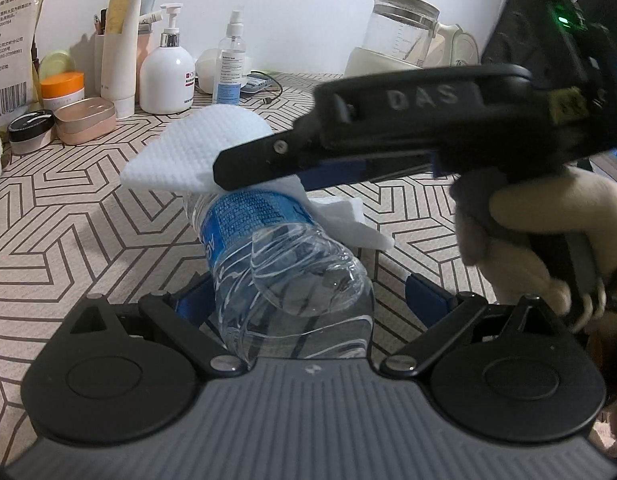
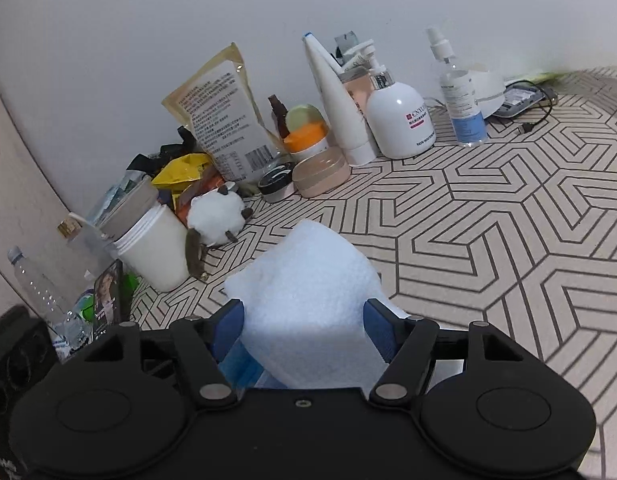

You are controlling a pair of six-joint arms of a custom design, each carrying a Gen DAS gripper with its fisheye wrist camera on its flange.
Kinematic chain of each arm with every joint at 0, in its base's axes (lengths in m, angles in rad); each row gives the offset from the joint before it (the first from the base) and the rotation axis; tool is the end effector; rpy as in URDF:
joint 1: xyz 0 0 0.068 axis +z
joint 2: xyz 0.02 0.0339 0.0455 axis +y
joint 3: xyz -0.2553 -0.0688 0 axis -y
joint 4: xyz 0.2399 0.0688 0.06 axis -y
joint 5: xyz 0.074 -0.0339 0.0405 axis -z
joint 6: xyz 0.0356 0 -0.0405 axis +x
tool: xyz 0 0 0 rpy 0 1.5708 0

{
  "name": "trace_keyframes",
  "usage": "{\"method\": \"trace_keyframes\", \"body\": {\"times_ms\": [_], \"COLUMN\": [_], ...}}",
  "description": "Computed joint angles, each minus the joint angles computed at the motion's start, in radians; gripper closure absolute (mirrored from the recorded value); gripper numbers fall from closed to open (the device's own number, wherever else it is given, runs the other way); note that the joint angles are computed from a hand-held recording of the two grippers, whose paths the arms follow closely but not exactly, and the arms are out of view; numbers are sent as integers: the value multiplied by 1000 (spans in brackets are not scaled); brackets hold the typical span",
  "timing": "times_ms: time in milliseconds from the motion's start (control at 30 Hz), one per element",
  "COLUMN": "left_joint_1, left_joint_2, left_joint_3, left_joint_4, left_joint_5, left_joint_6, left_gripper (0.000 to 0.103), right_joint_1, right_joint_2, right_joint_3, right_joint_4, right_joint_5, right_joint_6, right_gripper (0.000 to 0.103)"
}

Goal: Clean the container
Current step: 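Rub the white wipe around the bottle base with the right tool while the left tool holds it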

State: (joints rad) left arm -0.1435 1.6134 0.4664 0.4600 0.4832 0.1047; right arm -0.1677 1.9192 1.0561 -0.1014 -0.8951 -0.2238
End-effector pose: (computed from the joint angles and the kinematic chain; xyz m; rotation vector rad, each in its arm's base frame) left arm 0.2607 -0.0544 0.1076 0.5290 2.1602 -0.5645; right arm 0.3631 -0.0333 0.1311 -0.3981 2.2245 0.9163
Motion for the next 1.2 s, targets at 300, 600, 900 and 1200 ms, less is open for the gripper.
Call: {"method": "trace_keyframes", "body": {"times_ms": [300,600,900,1200], "left_joint_1": [-5,6,8,8], "left_joint_2": [-8,-8,-3,-12], "left_joint_3": [-8,-13,-7,-8], "left_joint_4": [0,5,3,-9], "left_joint_5": [-8,6,8,8], "left_joint_6": [2,0,3,12], "left_gripper": [4,4,4,4], "right_joint_1": [-31,-24,-20,-34], "right_joint_2": [146,66,-10,-23], "right_joint_3": [114,6,-65,-85], "right_joint_4": [-62,-30,-63,-100], "right_joint_5": [-125,-100,-77,-102], "right_joint_6": [61,60,-24,-43], "right_gripper": [25,24,24,24]}}
